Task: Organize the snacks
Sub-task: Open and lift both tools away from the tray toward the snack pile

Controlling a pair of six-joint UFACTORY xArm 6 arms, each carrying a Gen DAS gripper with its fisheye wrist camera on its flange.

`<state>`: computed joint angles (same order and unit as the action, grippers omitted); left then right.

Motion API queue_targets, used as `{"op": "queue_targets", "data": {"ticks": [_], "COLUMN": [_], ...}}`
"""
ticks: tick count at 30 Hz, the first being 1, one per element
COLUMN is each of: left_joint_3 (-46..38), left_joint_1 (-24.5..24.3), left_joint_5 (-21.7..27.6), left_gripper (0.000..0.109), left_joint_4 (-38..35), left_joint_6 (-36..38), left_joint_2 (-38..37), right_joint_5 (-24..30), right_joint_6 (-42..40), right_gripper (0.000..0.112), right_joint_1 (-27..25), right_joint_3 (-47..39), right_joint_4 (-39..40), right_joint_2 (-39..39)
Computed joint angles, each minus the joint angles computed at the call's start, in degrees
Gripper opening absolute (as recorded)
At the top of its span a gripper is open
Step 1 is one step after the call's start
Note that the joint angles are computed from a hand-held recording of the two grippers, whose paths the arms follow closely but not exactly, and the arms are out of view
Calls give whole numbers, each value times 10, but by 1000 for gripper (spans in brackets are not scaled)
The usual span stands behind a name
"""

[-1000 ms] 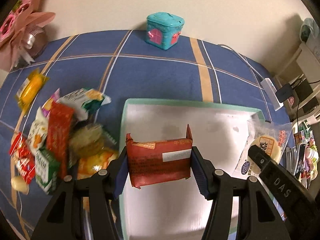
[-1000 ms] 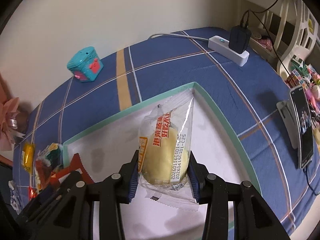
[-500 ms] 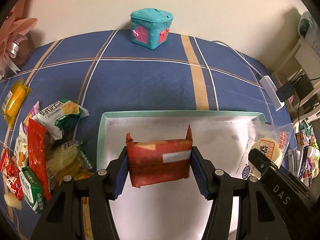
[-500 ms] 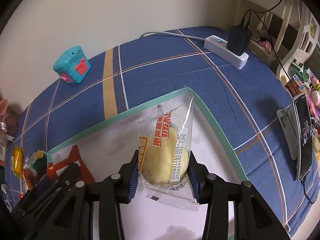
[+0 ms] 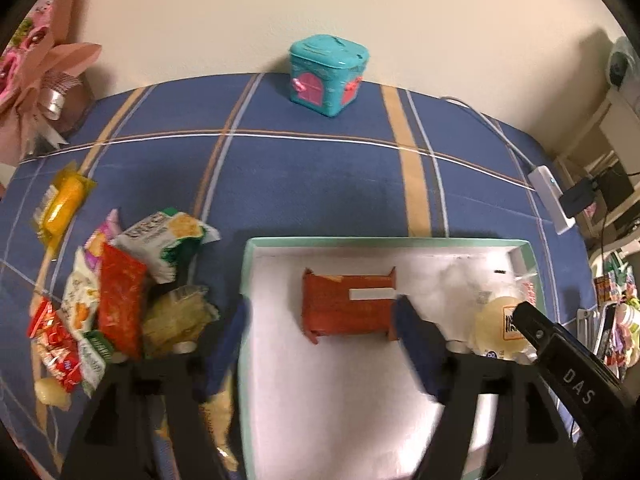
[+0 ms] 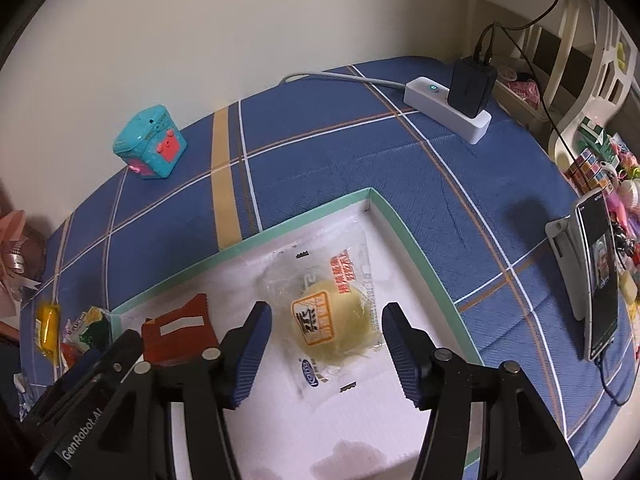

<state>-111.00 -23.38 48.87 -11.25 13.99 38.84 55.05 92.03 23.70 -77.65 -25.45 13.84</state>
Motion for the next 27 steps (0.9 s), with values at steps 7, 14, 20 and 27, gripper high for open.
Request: {"op": "queue_targets", "data": {"ticks": [7,14,20,27], "left_joint_3": [19,1,-2,16], "left_joint_1": [4,7,9,14], "left_joint_5": [-37,-17,-6,19], "left_gripper": [102,102,102,102], "left_joint_4": [70,105,105,99], "left_joint_6": [-59,-96,-96,-85], "left_joint_2": [-9,10,12,-3], "right_joint_5": [-15,19,51,63], "right_joint_6": [-10,-30,-43,-64], "right_gripper": [103,103,103,103], "right_joint_1": [-3,-1,1,6], "right_joint_3": [11,-10,-22,-34], "right_joint_4": [13,29,39,64], "right_joint_2": [-2,14,18,25]}}
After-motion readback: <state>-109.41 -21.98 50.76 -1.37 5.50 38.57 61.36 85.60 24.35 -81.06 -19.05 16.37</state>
